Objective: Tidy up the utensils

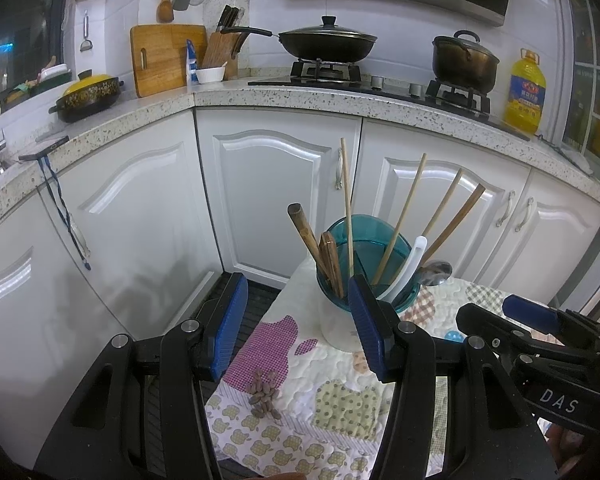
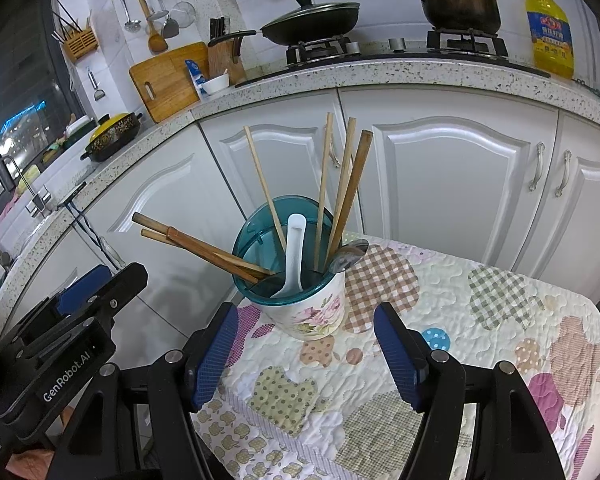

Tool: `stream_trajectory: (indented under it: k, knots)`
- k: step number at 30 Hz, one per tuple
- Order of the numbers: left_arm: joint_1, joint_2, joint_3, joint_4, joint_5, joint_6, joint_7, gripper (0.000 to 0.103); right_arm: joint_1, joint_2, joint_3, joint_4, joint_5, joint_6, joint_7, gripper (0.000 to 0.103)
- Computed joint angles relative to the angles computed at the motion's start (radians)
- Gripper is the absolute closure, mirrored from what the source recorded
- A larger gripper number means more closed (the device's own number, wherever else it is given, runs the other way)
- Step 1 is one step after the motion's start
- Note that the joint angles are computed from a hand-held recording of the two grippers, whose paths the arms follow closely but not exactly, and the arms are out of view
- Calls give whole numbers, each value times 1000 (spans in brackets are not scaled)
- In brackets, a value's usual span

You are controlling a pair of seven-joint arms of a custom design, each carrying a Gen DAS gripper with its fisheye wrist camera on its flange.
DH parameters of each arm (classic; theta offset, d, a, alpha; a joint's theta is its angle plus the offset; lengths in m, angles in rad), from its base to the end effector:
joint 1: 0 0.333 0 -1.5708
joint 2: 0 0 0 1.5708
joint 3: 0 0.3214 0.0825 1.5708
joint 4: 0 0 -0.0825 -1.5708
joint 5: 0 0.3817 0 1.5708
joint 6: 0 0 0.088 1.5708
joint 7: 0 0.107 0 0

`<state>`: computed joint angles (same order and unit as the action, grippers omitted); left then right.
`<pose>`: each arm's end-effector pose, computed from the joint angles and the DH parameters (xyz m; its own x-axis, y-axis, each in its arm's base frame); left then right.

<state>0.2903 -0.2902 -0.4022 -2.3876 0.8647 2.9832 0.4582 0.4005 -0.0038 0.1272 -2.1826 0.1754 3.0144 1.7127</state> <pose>0.4794 -0.1199 0.5054 0.1501 -0.9885 0.0209 -0.5760 -0.1046 -0.8107 0.5071 0.2807 0.4969 0.3124 -0.9180 -0.2445 -0.7103 -0.0549 -0.7017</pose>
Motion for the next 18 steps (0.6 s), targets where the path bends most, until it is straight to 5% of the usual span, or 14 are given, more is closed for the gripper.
stream_trajectory:
  k: [18]
  knots:
    - [19,8,-17,8,74,13,-48,49,-2,3,1,2,12,-9,-12,35]
